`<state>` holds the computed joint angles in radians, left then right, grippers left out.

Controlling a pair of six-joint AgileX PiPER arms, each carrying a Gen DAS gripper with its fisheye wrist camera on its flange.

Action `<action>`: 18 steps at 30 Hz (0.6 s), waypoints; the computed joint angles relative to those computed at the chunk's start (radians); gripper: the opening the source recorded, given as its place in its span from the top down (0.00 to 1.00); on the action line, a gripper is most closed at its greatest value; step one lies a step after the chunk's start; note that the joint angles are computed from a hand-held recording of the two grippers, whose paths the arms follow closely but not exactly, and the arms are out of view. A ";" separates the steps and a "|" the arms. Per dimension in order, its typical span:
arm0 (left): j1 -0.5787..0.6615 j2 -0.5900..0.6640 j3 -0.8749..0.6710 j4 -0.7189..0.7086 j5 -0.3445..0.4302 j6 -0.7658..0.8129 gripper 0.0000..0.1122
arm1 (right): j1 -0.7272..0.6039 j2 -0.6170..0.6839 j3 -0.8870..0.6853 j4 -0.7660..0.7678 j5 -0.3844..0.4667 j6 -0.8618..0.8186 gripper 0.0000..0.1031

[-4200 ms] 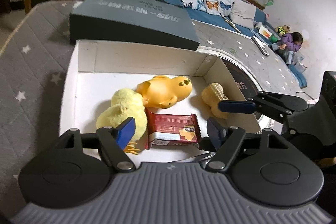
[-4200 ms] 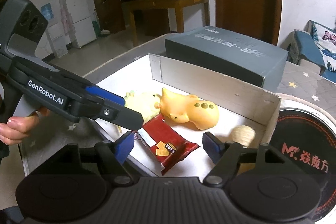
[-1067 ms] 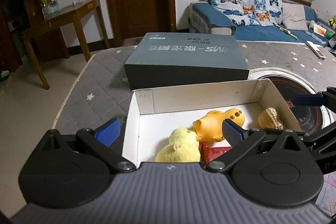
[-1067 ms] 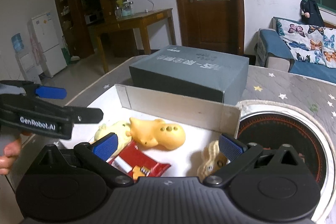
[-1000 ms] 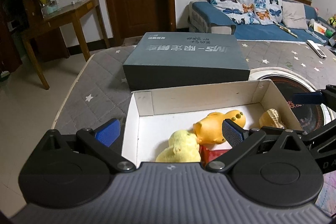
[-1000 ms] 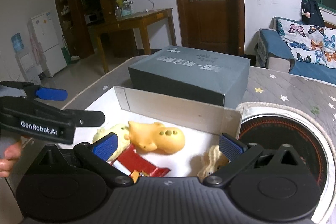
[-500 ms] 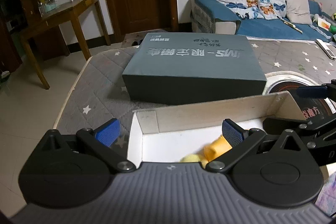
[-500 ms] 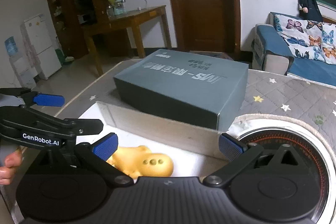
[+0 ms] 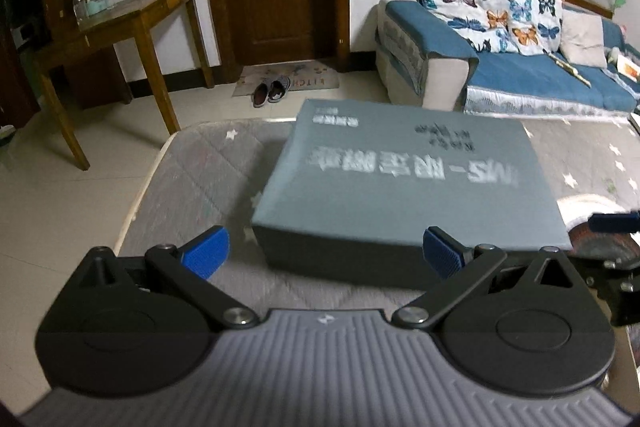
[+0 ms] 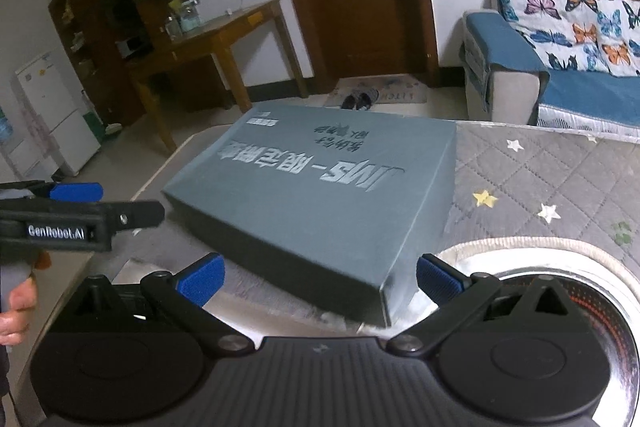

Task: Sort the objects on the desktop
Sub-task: 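Grasp the dark grey lid with the left gripper while the right gripper grasps its other side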

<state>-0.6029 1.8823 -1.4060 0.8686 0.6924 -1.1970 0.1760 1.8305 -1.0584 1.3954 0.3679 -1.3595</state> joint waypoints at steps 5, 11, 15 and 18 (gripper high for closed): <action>0.079 0.065 -0.081 -0.082 -0.064 0.080 0.08 | -0.006 0.097 -0.128 -0.176 0.035 0.218 0.00; 0.157 0.140 -0.158 -0.218 -0.117 0.191 0.08 | -0.015 0.194 -0.247 -0.307 0.063 0.387 0.00; 0.195 0.157 -0.153 -0.278 -0.176 0.227 0.08 | -0.037 0.264 -0.322 -0.334 0.117 0.468 0.00; 0.221 0.179 -0.175 -0.358 -0.188 0.302 0.08 | -0.047 0.288 -0.340 -0.324 0.134 0.477 0.00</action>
